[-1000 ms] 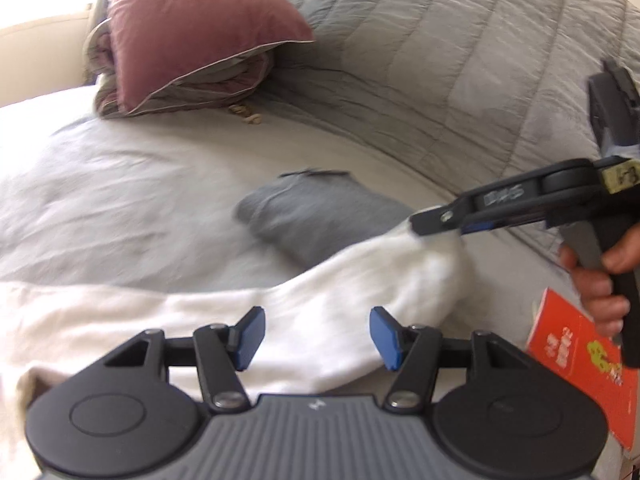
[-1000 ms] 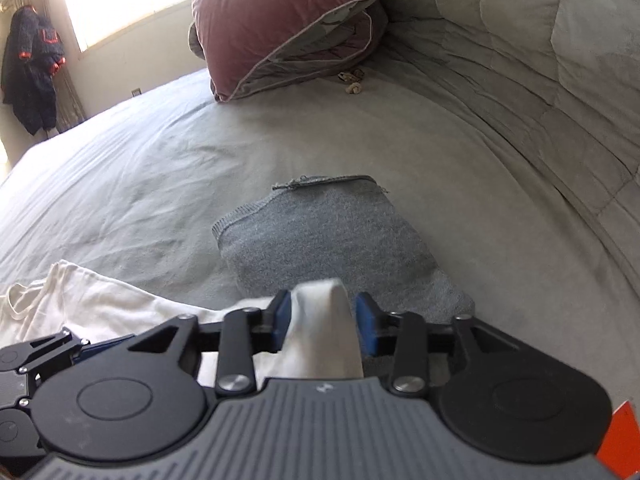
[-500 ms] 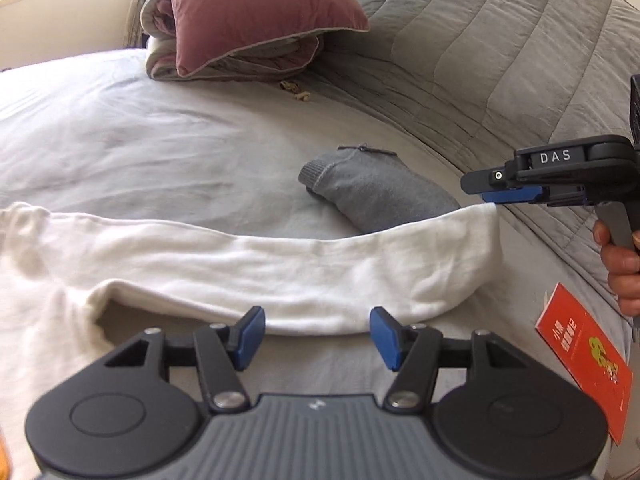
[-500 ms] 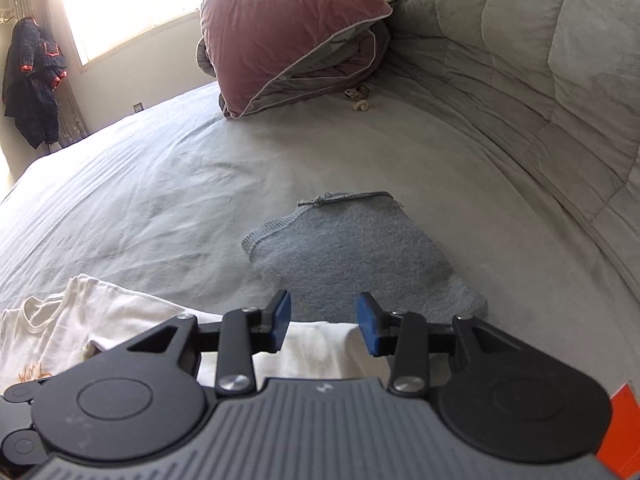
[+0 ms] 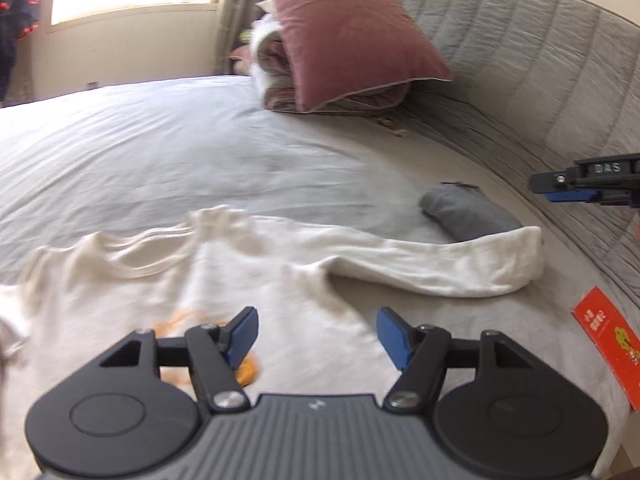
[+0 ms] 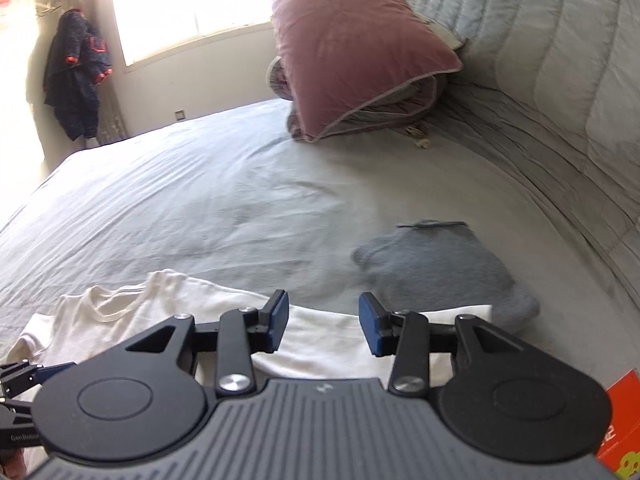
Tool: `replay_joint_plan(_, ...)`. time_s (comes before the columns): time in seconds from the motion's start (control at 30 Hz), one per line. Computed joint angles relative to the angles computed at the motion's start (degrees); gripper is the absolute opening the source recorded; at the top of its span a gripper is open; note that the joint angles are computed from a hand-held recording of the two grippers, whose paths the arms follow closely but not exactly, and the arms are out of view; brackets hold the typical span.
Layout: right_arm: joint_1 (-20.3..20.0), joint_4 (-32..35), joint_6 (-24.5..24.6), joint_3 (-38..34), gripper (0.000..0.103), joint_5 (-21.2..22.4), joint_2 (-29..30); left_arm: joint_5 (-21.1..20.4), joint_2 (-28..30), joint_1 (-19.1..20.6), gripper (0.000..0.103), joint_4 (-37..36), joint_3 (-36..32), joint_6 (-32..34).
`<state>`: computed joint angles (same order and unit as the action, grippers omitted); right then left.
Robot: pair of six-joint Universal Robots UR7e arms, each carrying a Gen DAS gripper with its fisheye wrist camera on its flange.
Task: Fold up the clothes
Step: 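Open the right gripper and release the sleeve cuff, then move the left gripper to the folded-over sleeve and grasp its cuff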
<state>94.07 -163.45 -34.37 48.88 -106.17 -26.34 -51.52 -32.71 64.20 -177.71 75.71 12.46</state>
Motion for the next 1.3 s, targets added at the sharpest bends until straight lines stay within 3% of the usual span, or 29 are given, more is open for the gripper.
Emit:
replay_joint_plan(0.13,1.5,-2.9,-0.5,3.7,0.045,0.2,-0.3,3.0,-4.5,0.5,0.068,-3.5,5.7,-1.2)
replay_joint_plan(0.33,3.0,-5.1,3.0,8.7,0.047,2.3,-0.8,6.9,-9.2,1.6,0.070,-7.9,11.6,-0.6)
replay_joint_plan(0.67,4.7,-3.8,5.8,12.0,0.052,5.5,1.3,13.5,-14.4,5.4,0.073,-16.2,18.4,-4.2)
replay_joint_plan(0.8,5.1,-2.5,6.4,12.0,0.053,6.5,2.8,15.0,-16.2,7.4,0.073,-14.9,20.0,-9.5)
replay_joint_plan(1.0,4.5,-0.7,7.0,12.2,0.055,9.3,4.7,14.9,-16.9,9.4,0.070,-11.5,20.9,-10.7)
replay_joint_plan(1.13,4.8,4.9,6.1,9.2,0.055,7.7,6.6,15.7,-16.1,10.2,0.059,-9.5,20.7,-11.8)
replay_joint_plan(1.2,4.7,5.7,5.5,8.8,0.055,8.4,6.9,16.5,-15.0,10.0,0.052,-11.8,20.3,-8.4)
replay_joint_plan(1.27,4.6,6.1,5.4,9.0,0.055,8.7,6.8,16.3,-14.4,10.0,0.033,-13.3,20.0,-6.6)
replay_joint_plan(1.3,4.5,6.1,5.4,8.9,0.055,8.6,6.8,15.6,-14.4,10.2,0.028,-13.5,19.9,-6.5)
